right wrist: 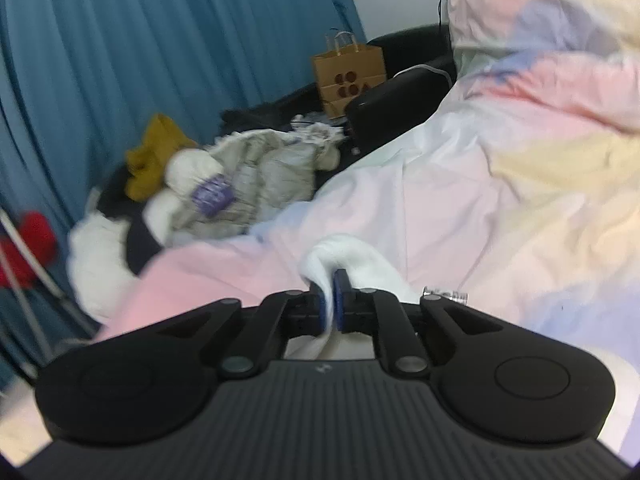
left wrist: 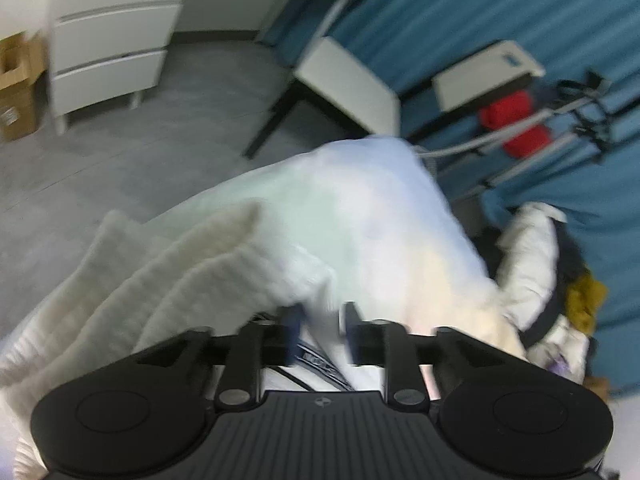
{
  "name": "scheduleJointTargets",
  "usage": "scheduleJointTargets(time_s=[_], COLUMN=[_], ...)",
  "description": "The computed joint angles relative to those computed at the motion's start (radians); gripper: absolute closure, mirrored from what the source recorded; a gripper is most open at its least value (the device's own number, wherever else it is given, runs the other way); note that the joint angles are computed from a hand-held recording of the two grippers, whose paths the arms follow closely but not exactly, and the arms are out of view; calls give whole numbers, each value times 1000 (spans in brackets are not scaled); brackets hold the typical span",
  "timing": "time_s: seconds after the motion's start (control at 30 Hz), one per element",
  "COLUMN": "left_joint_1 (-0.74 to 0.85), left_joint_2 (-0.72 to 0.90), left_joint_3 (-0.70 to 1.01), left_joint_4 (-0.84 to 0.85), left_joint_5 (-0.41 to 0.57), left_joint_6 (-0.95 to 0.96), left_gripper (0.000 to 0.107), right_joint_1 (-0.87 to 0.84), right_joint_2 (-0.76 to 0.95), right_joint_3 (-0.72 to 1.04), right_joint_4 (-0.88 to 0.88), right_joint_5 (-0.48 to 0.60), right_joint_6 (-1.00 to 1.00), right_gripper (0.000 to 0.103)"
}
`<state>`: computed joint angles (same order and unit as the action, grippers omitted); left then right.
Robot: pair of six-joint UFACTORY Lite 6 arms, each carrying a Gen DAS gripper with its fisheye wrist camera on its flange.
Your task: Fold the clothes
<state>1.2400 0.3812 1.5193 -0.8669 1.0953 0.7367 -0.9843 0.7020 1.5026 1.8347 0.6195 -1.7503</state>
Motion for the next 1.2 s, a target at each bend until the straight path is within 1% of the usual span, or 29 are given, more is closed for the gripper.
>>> scheduleJointTargets(time_s=[0.03,0.07,0.1,0.13,0.17,0.2,0.23,0.27,0.3,0.37,0.47,0.57,0.6,0.63,0.73,0.77,0.87,0.97,1.0,1.03,1.07,1.1,1.13,1.17,1.2], left_joint_1=[34,68,101,136,174,225,279,335,394,507,620,652,660,660,629,605,528,457,439,420,399,385,373,361,354], left_joint_2=[-31,-64,-104,-144,-187,-225,-262,-297,-327,-360,-312,-228,-197,-180,-143,-134,-114,-118,-122,-128,-133,-131,-126,-121,-120], left_joint_3=[-29,-59,-98,-137,-182,-220,-265,-308,-345,-399,-402,-377,-365,-371,-411,-431,-489,-549,-567,-584,-601,-608,-611,-613,-617], left_joint_4=[-21,-39,-51,-60,-76,-88,-86,-77,-64,-17,93,166,189,195,184,167,92,-26,-60,-90,-122,-145,-165,-186,-205], left_joint_5=[37,75,106,137,177,228,274,320,369,462,543,551,552,531,444,415,332,257,232,198,161,142,128,114,105], left_joint_6=[49,96,145,194,244,293,326,356,386,426,402,327,299,281,254,250,258,324,344,366,389,411,432,453,477], left_gripper=[51,46,39,34,31,28,24,22,19,19,18,16,13,11,10,10,11,13,17,26,32,45,56,62,71], right_joint_1=[-32,-72,-116,-158,-197,-235,-275,-316,-353,-422,-527,-582,-591,-598,-590,-579,-536,-480,-464,-447,-429,-417,-409,-402,-400], right_joint_2=[-11,-34,-66,-95,-124,-152,-178,-200,-218,-232,-178,-71,-35,2,151,186,244,274,282,289,295,295,290,285,272], right_joint_3=[-7,-35,-80,-121,-168,-217,-262,-303,-334,-366,-325,-216,-183,-154,-34,-9,19,32,33,37,42,37,25,12,-9], right_joint_4=[-42,-57,-59,-63,-66,-71,-80,-92,-121,-195,-337,-509,-545,-573,-640,-635,-577,-501,-469,-442,-418,-392,-364,-335,-310], right_joint_5=[51,111,171,221,257,286,316,345,361,382,442,483,492,508,599,617,624,611,606,595,581,573,570,567,567], right_joint_6=[38,48,42,38,25,8,-6,-18,-24,-15,112,282,318,346,430,427,357,263,238,229,232,225,210,195,172], right_gripper=[79,71,66,56,47,40,31,26,26,26,26,26,26,26,28,28,29,38,41,53,66,71,80,85,87])
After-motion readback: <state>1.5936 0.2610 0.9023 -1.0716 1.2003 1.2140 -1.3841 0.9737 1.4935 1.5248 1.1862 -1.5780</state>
